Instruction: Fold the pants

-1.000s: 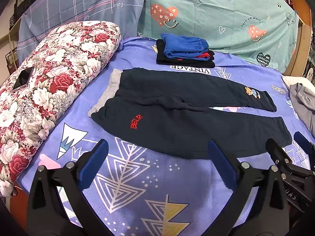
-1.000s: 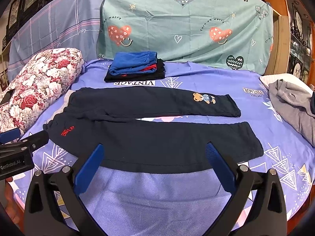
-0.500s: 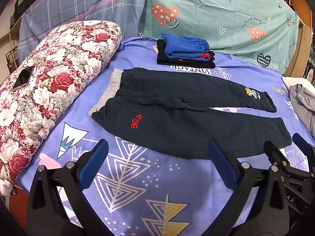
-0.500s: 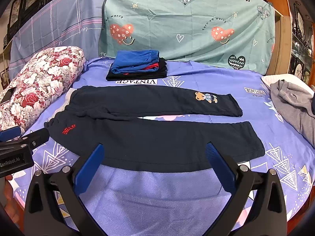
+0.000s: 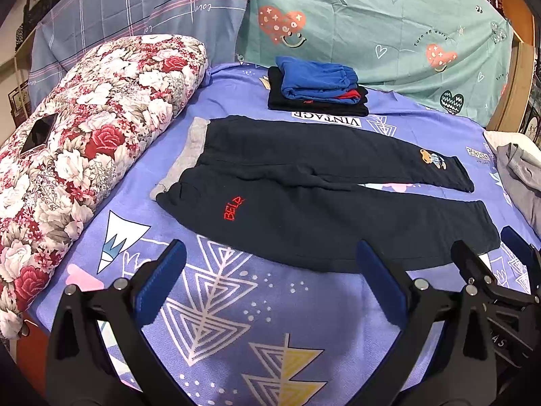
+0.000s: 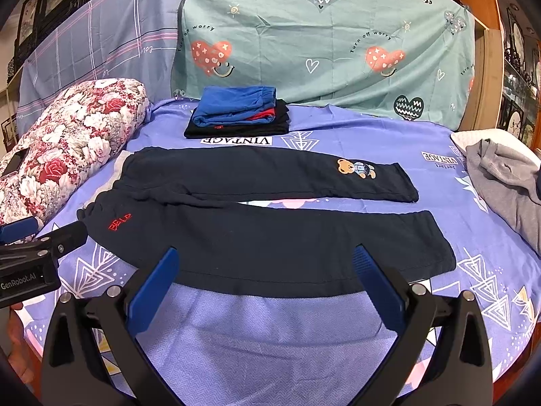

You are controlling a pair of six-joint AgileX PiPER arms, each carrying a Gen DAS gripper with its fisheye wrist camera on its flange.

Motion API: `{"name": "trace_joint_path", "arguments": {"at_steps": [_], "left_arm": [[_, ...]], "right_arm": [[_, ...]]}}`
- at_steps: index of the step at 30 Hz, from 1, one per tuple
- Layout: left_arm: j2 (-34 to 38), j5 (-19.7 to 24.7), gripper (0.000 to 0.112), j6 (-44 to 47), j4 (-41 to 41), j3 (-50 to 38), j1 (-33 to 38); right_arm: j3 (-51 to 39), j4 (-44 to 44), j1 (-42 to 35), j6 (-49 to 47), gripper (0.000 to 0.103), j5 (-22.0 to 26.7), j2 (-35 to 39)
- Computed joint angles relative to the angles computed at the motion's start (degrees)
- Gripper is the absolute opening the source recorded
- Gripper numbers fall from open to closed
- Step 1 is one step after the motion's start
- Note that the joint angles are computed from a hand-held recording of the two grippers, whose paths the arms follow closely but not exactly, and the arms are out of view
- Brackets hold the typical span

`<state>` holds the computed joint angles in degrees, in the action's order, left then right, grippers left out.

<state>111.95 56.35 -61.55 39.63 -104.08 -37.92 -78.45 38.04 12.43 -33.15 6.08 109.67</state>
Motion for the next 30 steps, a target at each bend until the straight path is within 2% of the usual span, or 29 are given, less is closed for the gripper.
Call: {"name": "trace_joint_path", "arguments": {"at_steps": [4, 5, 8, 9, 10, 13, 15, 17, 20, 21, 25, 30], "left_arm": [[0.07, -1.48, 0.101, 2.34, -4.10, 0.40, 2.37], [-0.14, -2.96, 0.101, 3.70, -6.39, 1.20, 3.67], [0.68, -6.02, 0.101, 13.27, -19.90, 1.97, 9.53], [1.64, -5.61, 0.101, 16.03, -24.80, 1.57, 11.78], [3.07, -4.35, 0.101, 18.03, -29.74, 0.81, 14.40], [4.43, -5.88, 0.101, 22.15, -39.04, 2.49, 19.69], [5.31, -6.10, 0.101, 25.51, -45.99, 2.97, 23.70], [4.83, -8.43, 0.101, 29.34, -52.28, 4.64, 26.97], [5.44, -9.09, 0.101, 28.01, -52.37, 3.58, 29.48], [6.20, -8.91, 0.101, 27.80, -52.70, 2.58, 30.30], [11.86, -4.17, 0.101, 26.76, -53.47, -6.02, 32.03], [23.55, 8.08, 0.101, 22.62, -48.29, -28.04, 31.51]], "right_arm": [[-2.28, -4.71, -1.23, 4.75, 0.102, 2.25, 1.42], [-3.07, -5.15, -1.67, 5.40, 0.102, 3.21, 1.99], [-8.60, -3.84, -4.46, 6.14, 0.102, 11.33, 5.79], [-9.61, -3.34, -5.10, 6.18, 0.102, 12.69, 6.69], [-10.37, -3.80, -5.63, 6.99, 0.102, 13.22, 7.59], [-11.45, -9.01, -6.00, 9.79, 0.102, 12.71, 9.07], [-14.13, -14.90, -6.50, 13.65, 0.102, 14.82, 10.91], [-16.56, -17.16, -7.55, 16.63, 0.102, 16.69, 12.49], [-22.05, -16.01, -10.49, 19.59, 0.102, 21.67, 15.94], [-24.94, -13.52, -12.12, 19.92, 0.102, 24.67, 17.69], [-32.58, -13.46, -14.97, 26.23, 0.102, 31.08, 22.01], [-37.08, -18.37, -15.82, 31.20, 0.102, 32.40, 24.17]]}}
